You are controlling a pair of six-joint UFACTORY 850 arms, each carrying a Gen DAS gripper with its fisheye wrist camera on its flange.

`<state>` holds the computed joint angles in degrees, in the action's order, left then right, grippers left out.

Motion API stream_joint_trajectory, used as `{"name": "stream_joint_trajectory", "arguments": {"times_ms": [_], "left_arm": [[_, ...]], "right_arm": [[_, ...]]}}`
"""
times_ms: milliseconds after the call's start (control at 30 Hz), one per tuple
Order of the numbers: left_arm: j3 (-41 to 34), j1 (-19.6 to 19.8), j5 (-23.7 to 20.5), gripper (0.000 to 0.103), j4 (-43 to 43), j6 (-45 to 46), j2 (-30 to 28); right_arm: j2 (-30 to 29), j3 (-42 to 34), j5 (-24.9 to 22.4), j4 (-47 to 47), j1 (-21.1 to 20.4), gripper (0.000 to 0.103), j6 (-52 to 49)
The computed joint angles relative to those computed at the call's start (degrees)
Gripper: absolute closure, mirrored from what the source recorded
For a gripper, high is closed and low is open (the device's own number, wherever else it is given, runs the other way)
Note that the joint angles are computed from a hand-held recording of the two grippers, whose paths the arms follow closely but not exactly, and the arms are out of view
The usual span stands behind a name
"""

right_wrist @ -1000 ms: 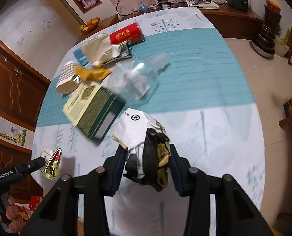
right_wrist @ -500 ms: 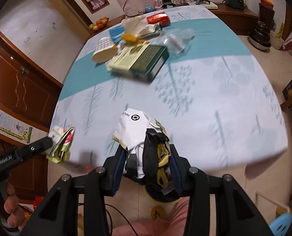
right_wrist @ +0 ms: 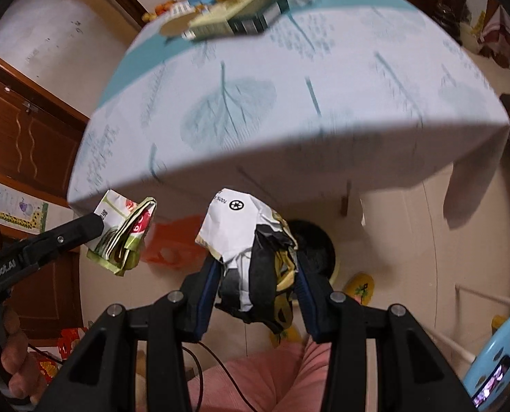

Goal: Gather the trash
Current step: 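Carry the snack bag and wrapper down over the black bin, then open both tools to drop the snack bag and wrapper into the bin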

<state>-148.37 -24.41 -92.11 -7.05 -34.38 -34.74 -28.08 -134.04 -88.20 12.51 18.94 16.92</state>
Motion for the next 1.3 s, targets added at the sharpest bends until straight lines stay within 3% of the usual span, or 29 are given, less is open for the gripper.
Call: {"name": "stream_joint_trajectory", "arguments": {"times_ms": [367,567,733,867,933,1000,1100,1167,1300], "left_arm": [[33.21,-4.04,16.41,0.099,3.78,-0.28,11.92],[47.35,-3.91,26.80,0.099,3.67,-3.44,14.11],[54.35,-4.03,33.59,0.098,4.01,-3.65,13.06],[58.03,-3.64,38.40,0.082,2.56,-2.93,12.27],[59.31,-3.37,40.05,0.060,2.49,-2.80,11.85],[60.38,-3.11,41.28,0.046,2.76,-2.95,11.77],[61.87,-3.09,42.78,0.042,4.50,-4.08,11.82],[62.50,-3.06,43.05,0.042,5.59,-4.87,11.75],[63.53,-2.89,42.89,0.042,6.23,-5.84,12.14]], "right_arm": [[8.31,25.98,8.38,0.35,-1.09,0.061,-2.66],[8.97,38.18,15.97,2.44,-1.88,0.060,-7.42],[7.05,44.62,22.79,3.88,-2.26,0.059,-11.35],[4.59,47.27,27.70,4.69,-2.13,0.056,-14.64],[3.48,48.17,29.41,6.24,-2.35,0.052,-16.47],[2.57,49.36,31.36,7.51,-2.51,0.051,-17.42],[2.01,50.44,33.38,8.07,-2.42,0.044,-18.66],[1.78,51.01,34.68,8.19,-2.22,0.030,-19.65],[1.56,51.40,36.08,7.84,-2.05,0.029,-20.04]]}}
